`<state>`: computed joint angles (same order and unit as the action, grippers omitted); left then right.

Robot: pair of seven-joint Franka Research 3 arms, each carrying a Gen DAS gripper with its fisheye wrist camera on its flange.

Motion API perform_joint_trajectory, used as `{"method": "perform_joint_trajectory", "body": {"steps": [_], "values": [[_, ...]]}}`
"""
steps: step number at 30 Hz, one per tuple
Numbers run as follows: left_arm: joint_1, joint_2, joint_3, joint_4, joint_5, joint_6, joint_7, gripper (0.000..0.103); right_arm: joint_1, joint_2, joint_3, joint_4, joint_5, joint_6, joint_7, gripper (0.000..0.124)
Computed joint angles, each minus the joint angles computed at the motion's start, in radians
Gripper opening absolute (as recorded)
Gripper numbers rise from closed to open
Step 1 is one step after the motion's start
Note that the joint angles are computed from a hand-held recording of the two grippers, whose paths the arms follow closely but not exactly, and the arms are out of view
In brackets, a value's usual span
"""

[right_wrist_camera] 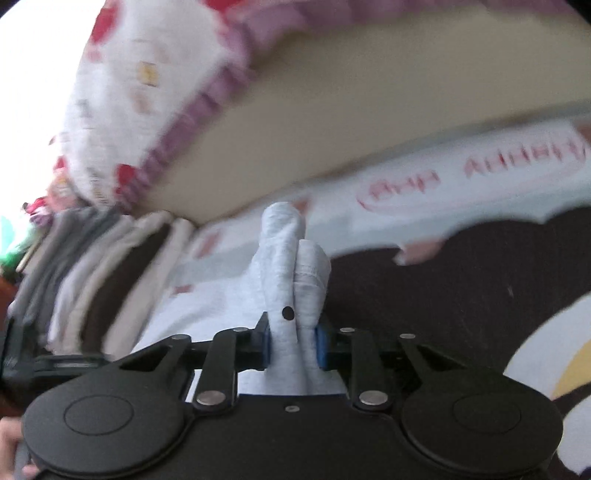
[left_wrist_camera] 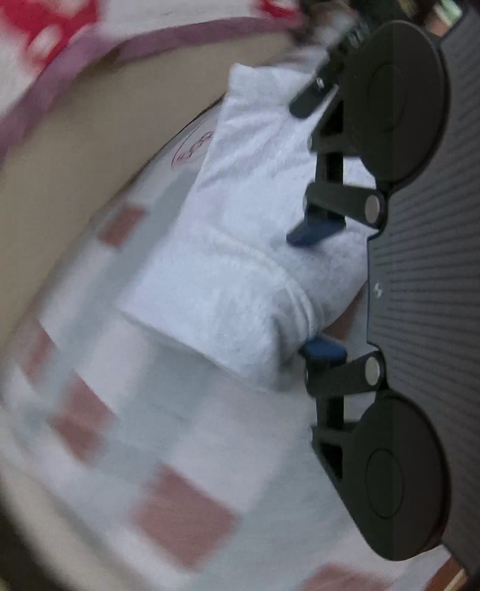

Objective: Fold clothes
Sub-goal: 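Grasp the folded grey shirt with the right gripper while the left gripper grasps it too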

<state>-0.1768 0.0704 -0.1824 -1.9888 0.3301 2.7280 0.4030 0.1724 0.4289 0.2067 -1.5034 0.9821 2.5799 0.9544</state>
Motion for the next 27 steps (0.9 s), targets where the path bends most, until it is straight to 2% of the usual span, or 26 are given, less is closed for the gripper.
{"method": "perform_joint_trajectory", "body": {"steps": [2,4,6,7,8,9,12,13,16,17,18,20,21,22,23,24,25,27], "values": [[-0.028,0.017,0.018,0.032,0.116,0.009,-0.016,0.044,0.018,-0.077,-0.016,-0.067,-0.043,0.014,0.019,0.022],[-0.002,0.033,-0.008,0.041,0.021,0.029,0.058,0.045,0.057,-0.124,-0.059,-0.127,-0.139,0.062,0.111,0.022],[0.022,0.032,-0.028,0.016,-0.149,0.035,0.155,0.047,0.080,-0.147,-0.092,-0.168,-0.234,0.088,0.209,0.025],[0.027,0.043,-0.029,0.023,-0.197,0.016,0.183,0.052,0.072,-0.136,-0.092,-0.168,-0.239,0.079,0.222,0.026],[0.026,0.048,-0.024,0.021,-0.207,0.017,0.184,0.059,0.065,-0.118,-0.097,-0.158,-0.255,0.054,0.248,0.033],[0.026,0.046,-0.022,0.011,-0.221,0.032,0.184,0.061,0.060,-0.094,-0.108,-0.134,-0.288,0.007,0.292,0.035],[0.032,0.038,-0.025,-0.020,-0.291,0.073,0.199,0.064,-0.016,-0.074,-0.063,-0.127,-0.154,-0.033,0.247,0.043],[0.036,0.036,-0.028,-0.029,-0.326,0.082,0.210,0.066,-0.028,-0.067,-0.061,-0.118,-0.136,-0.056,0.243,0.051],[0.072,0.057,-0.076,-0.053,-0.551,0.206,0.362,0.064,-0.036,-0.042,-0.067,-0.084,-0.146,-0.102,0.237,0.056],[0.084,0.068,-0.088,-0.043,-0.591,0.213,0.413,0.065,-0.041,-0.032,-0.061,-0.074,-0.134,-0.104,0.216,0.057],[0.082,0.077,-0.080,-0.029,-0.579,0.201,0.422,0.065,-0.045,-0.023,-0.055,-0.065,-0.122,-0.106,0.195,0.057],[0.083,0.094,-0.084,-0.024,-0.598,0.236,0.434,0.065,-0.051,0.004,-0.047,-0.038,-0.101,-0.108,0.168,0.060],[0.080,0.101,-0.083,-0.024,-0.594,0.254,0.431,0.065,-0.050,0.025,-0.044,-0.018,-0.093,-0.104,0.169,0.062],[0.062,0.106,-0.063,-0.022,-0.540,0.262,0.408,0.060,-0.060,0.043,-0.030,-0.006,-0.057,-0.096,0.153,0.062],[0.040,0.111,-0.037,-0.017,-0.469,0.266,0.378,0.048,-0.076,0.058,-0.009,0.001,-0.002,-0.088,0.126,0.062],[0.007,0.105,0.000,-0.019,-0.369,0.277,0.335,0.048,-0.089,0.065,0.005,0.006,0.044,-0.101,0.132,0.038],[-0.031,0.097,0.044,-0.021,-0.251,0.289,0.282,0.047,-0.099,0.069,0.016,0.009,0.086,-0.127,0.160,0.026],[-0.127,0.101,0.165,0.007,0.040,0.294,0.094,0.046,-0.116,0.075,0.033,0.015,0.174,-0.176,0.216,0.025]]}}
